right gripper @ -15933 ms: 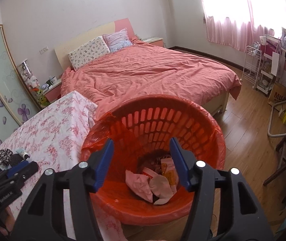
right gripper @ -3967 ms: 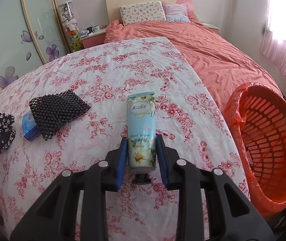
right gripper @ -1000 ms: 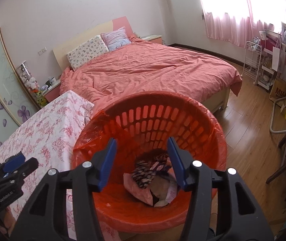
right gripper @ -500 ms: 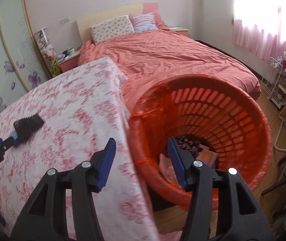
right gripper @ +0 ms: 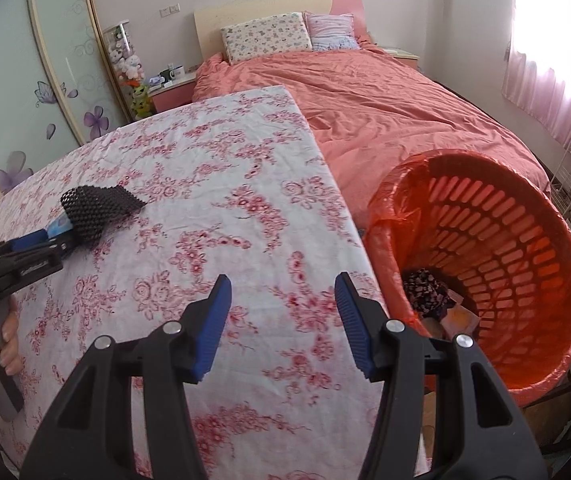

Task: Collect trash
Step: 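Grasp the black mesh pad with the right tool while the left tool approaches the blue tissue pack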

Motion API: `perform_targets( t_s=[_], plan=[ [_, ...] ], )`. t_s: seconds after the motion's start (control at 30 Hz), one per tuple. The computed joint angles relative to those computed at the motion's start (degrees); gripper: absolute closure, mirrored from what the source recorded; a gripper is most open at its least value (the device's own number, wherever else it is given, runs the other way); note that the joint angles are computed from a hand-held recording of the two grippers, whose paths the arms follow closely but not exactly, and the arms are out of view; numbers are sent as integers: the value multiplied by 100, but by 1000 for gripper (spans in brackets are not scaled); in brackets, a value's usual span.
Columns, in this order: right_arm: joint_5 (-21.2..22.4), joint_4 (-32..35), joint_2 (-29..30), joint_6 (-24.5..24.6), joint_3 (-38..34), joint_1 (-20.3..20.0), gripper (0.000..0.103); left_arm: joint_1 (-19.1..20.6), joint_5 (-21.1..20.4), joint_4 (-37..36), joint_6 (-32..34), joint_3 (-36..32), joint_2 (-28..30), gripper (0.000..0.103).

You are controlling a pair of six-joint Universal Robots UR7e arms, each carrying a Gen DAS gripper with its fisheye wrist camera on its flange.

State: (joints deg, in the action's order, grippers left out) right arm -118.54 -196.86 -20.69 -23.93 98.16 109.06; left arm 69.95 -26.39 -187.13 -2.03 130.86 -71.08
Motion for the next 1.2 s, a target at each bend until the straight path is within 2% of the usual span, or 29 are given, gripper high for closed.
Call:
perform_targets(
  t_s=[0.07, 0.2, 0.27, 0.37, 0.43, 0.53, 0.6, 0.77, 1.0, 1.1, 1.2],
  plan=[
    [20, 104, 36, 20, -48, 30, 50, 52, -45, 1, -18, -62, 0, 38],
    [49, 214, 120, 0, -138, 101, 50, 108, 184, 262, -498, -37, -171, 38],
    [79, 294, 185, -14, -220, 146, 50, 127, 435, 461, -817, 42, -330, 38],
    [126, 437, 282, -3, -349, 220, 50, 171, 953, 1322, -1747, 214, -781, 36],
    [189, 554, 361, 15, -466, 280, 50, 237, 1096, 1766, -2159, 283, -1054, 36],
    [369, 767, 491, 80, -676, 382, 50, 336, 1108, 1554, -2024, 417, -1269, 36],
    [570, 925, 592, 124, -846, 456, 50, 378, 1017, 1121, -1682, 507, -1304, 35],
    [795, 1332, 972, 230, -1443, 654, 41, 444, 730, 708, -1408, 591, -1393, 35],
    [528, 1802, 1595, 176, -2409, 908, 37, 448, 686, 672, -1376, 571, -1356, 35],
    [258, 1962, 1835, 99, -2786, 976, 37, 442, 677, 673, -1382, 578, -1361, 35],
    [86, 2030, 1955, 83, -2968, 984, 53, 456, 662, 630, -1346, 572, -1347, 35]
  ],
)
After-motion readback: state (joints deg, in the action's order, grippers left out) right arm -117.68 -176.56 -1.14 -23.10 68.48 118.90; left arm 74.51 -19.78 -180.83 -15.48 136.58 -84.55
